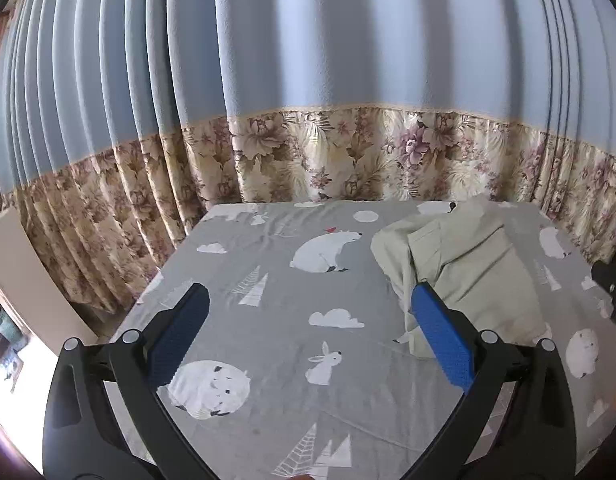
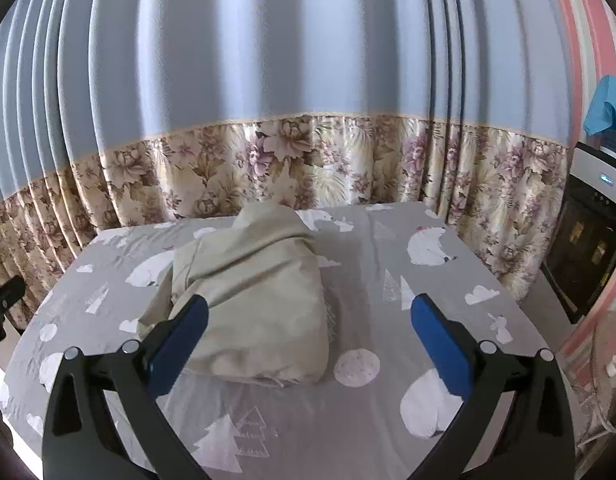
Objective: Fold large clothes
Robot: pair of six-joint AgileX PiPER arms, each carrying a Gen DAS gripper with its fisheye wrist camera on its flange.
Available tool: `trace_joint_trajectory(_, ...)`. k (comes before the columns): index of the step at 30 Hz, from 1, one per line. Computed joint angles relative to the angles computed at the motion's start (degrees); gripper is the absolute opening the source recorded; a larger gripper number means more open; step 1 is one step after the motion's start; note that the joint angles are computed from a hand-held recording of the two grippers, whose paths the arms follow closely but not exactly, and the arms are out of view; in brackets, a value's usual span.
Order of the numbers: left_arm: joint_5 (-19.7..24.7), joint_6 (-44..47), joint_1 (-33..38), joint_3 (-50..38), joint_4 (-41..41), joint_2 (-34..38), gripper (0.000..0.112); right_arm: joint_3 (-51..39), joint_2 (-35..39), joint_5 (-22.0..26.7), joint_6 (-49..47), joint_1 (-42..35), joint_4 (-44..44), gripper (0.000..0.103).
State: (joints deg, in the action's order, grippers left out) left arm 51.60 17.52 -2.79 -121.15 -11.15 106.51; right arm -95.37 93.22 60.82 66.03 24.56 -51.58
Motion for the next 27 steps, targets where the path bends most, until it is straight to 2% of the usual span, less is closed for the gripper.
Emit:
trace_joint_trajectory(7,2.3,-0.4,0.3,-1.7,-1.0,1.8,0.1,-0.3,0.5,4.6,0.2,1.4,-3.3,0.101)
trace_joint_trajectory(27,2.4,-3.1,-1.3,-1.8,3.2,2.7,0.1,1.0,0.1,3.5,0.1,-0.3,-2.6,0.101)
